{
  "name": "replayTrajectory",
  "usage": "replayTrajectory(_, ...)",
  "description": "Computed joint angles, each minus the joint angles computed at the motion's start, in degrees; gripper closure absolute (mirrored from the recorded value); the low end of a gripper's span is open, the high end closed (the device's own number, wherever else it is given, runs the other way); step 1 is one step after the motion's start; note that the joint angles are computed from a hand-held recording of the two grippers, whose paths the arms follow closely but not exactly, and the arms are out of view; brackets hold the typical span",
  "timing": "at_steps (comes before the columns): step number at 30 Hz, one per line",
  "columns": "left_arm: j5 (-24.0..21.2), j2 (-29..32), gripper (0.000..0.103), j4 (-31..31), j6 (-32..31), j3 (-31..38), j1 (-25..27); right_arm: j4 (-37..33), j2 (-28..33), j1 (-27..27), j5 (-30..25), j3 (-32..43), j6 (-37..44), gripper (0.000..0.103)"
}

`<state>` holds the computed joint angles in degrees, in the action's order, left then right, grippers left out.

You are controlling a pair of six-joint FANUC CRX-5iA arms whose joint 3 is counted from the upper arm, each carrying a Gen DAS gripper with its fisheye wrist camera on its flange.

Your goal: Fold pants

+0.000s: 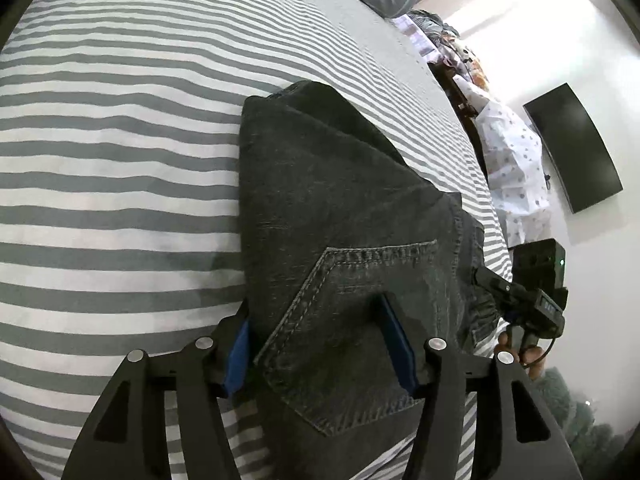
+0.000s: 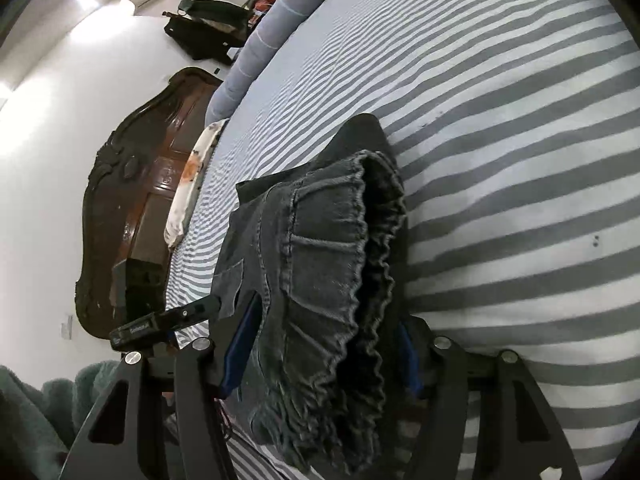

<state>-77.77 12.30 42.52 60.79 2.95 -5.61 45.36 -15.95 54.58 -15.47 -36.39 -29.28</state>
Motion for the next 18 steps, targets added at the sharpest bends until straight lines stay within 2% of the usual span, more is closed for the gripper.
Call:
replayTrajectory(1, 0.1, -0.2, 0.045, 0.1, -0.3, -0.3, 0.1, 0.9, 0.1, 0.0, 0.1, 0.0, -1.1, 0.045)
replayTrajectory(3, 0.1, -0.5, 0.05, 0.4, -0.4, -0.7, 0.4, 2.4, -0.2, 1.0, -1.6, -0.2, -3.8, 0.064)
replayTrajectory(5, 0.1, -0.5, 0.065, 0.2, 0.2, -0.7, 0.5, 4.6, -0.2, 1.4, -2.3, -0.8, -8.4, 0.068)
replayTrajectory(6, 0.2, -0.3, 0.069, 0.1, 0.4, -0.4, 0.4, 6.5, -0.3, 1.4, -2.6, -1.1, -11.0, 0.071)
replayTrajectory(8, 0.4, -0.7, 0.082, 0.6, 0.8, -0.7, 0.4, 5.8, 0.4, 3.0, -6.2, 0.6, -11.8, 0.074)
replayTrajectory(12, 0.9, -1.3, 0.087, -0.7, 1.0, 0.3, -0.2, 5.4, 1.2, 5.8, -12.1, 3.6, -12.8, 0.078)
replayTrajectory(16, 0.4, -2.5, 0.088, 0.4, -1.0, 0.5, 0.2, -0.1, 3.4, 9.7, -21.8, 10.7, -6.9, 0.079)
replayTrajectory(18, -0.1, -2.9, 0.088, 0.3, -1.7, 1.0, 0.7, -1.9, 4.6, 10.4, -24.2, 13.7, -4.0, 0.079)
